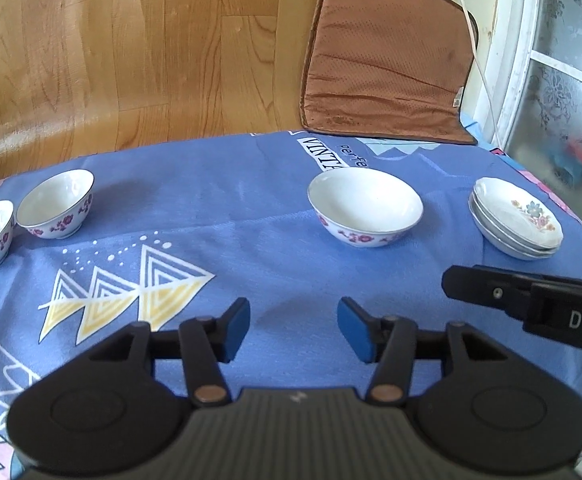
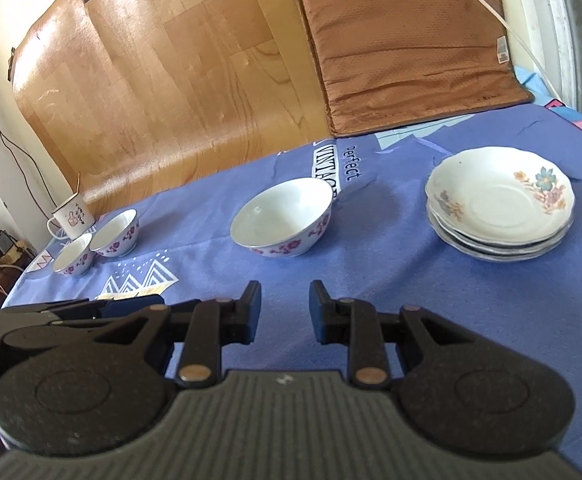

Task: Organize plates and bowls
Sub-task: 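Move both open tools back toward the two bowls by the mug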

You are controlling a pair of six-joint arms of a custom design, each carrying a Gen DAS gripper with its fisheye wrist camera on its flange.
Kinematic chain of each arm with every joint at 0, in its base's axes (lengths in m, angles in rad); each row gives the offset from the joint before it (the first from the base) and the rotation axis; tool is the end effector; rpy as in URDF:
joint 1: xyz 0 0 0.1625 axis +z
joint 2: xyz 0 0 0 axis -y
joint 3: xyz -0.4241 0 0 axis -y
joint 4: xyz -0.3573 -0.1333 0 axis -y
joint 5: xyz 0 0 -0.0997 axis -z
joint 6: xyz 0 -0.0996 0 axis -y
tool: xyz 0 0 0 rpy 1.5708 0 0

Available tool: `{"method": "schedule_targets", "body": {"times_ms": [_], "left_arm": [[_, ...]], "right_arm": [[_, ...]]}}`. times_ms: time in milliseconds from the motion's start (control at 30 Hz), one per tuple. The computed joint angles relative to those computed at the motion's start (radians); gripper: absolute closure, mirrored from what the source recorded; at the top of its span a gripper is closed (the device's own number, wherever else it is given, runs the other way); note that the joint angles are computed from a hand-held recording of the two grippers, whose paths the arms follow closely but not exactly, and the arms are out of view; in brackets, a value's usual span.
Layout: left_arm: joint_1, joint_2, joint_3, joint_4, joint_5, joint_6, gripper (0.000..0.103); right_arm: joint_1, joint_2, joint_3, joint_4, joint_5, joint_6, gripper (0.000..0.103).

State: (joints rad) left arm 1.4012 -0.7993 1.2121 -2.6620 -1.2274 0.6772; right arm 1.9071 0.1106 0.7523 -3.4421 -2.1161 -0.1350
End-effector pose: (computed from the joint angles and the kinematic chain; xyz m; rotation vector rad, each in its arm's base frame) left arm 0.0363 -0.7767 0.3127 0.9038 2.3845 -0.7585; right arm 0.3341 -0.7085 -0.1168 0.1980 -2.3925 1.3692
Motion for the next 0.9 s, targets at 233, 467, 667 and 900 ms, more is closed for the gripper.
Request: {"method": "schedule_targets", "body": {"times_ms": [233,467,667,900], "left_arm": [[-0.002,0.002,0.006,-0.024,0.01,0.006,0.05],[-0.003,0.003,0.018,-0.064,0.021,0.03,0.049],[0.001,0.003,0.015,-0.067,0.018,0.03,0.048],[0.005,0.004,0.01,-0.071,0.017,0.029,0.048]], "right_arm": [[-0.003,-0.003,0.007,-0.011,0.004,0.002,0.073],[0.0,0.005,-0.004,-0.015,-0.005,-0.003,0.073],[0.002,0.01,-0.016,-0.006,-0.008,-0.009,0.073],[0.001,0.01,-0.019,-0.002,-0.005,-0.016,0.073]]}}
